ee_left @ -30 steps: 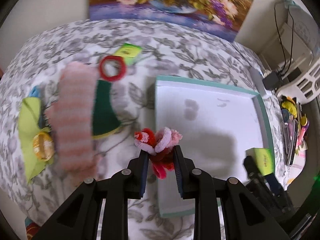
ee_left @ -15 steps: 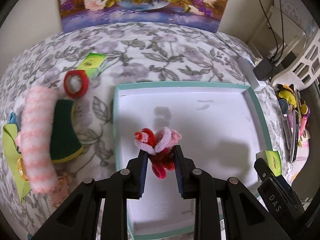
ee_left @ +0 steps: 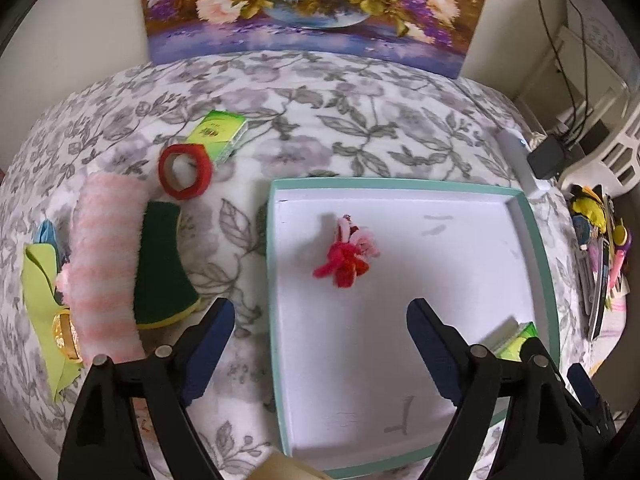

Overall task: Organize soft objects
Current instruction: 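Withdraw both open tools from the tray back toward the pile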

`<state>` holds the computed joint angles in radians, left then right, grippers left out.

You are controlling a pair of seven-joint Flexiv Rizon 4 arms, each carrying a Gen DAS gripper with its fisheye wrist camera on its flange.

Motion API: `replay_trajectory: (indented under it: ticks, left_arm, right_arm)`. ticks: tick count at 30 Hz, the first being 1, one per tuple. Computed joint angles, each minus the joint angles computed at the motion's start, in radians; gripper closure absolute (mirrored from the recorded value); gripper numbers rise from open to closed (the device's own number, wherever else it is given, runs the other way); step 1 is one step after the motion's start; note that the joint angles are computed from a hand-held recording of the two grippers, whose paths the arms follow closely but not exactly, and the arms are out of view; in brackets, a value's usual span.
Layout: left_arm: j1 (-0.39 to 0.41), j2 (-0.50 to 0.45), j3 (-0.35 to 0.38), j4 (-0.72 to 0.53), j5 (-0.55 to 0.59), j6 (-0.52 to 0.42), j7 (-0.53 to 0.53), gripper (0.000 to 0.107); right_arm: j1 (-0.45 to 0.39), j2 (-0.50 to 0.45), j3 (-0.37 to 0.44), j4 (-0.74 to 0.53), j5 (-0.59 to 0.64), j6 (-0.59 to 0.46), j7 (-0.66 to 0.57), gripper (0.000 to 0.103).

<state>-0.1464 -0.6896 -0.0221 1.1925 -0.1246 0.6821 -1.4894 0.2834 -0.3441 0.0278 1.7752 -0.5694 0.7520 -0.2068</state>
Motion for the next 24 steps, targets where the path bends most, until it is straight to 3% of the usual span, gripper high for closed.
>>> replay_trajectory:
  ticks: [8,24]
  left_arm:
    - [0.017,-0.001,0.001,-0.004,-0.015,-0.015,-0.021,0.018]
    - [0.041,0.079,0.061,0.073,0.075,0.011,-0.062,0.017]
  right_arm:
    - [0.004,-0.007,0.003,-0.01,-0.003,-0.024,-0.018,0.0]
    - [0.052,-0.017,0.034,-0.074,0.059,-0.135,-0.09,0.0]
